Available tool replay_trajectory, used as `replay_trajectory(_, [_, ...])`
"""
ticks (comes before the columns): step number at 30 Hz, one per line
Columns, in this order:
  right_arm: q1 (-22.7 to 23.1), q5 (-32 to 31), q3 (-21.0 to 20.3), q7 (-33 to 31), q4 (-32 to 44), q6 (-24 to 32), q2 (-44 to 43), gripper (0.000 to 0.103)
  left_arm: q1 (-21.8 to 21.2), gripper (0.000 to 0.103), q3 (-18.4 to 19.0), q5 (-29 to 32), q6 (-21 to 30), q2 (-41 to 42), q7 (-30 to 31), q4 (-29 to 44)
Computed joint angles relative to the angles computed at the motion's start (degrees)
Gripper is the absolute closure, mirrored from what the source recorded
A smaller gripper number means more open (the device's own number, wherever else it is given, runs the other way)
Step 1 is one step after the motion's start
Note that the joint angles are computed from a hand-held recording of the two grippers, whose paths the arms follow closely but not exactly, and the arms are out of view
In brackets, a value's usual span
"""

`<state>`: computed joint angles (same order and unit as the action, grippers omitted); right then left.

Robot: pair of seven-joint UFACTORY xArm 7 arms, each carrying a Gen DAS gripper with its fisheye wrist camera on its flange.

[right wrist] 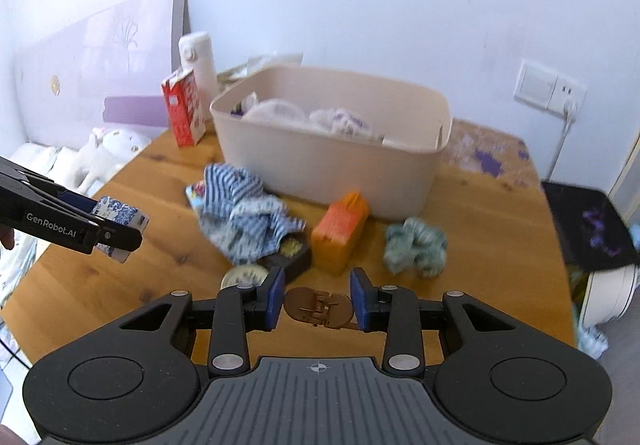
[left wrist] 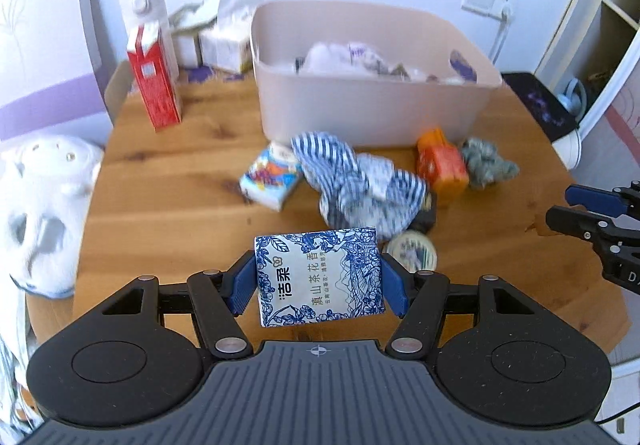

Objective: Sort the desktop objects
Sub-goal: 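Carry the tea box and hair clip into the basket and release both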

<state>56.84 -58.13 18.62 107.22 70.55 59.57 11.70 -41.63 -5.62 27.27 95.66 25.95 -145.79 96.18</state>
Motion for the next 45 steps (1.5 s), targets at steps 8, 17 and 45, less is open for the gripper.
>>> replay_trajectory(8, [-3.09, -1.80, -0.40, -4.52, -0.64, -0.22, -3.39, 0.070, 1.52, 0.039, 0.06, 2.19, 4.05, -3.70, 2.19, -2.05])
replay_trajectory(17, [-8.89, -4.29, -0.54, -9.66, -2.44, -3.24, -7.43, 0.070, 5.00, 0.039, -0.34, 3.93, 8.42, -8.03, 4.96, -4.71])
replay_trajectory(45, [-19.96, -7.71, -9.15, -21.88, 4.77, -22.61, 2.54, 0.070, 23.86, 0.038, 1.26, 4.06, -3.18, -18.61, 22.25, -21.60])
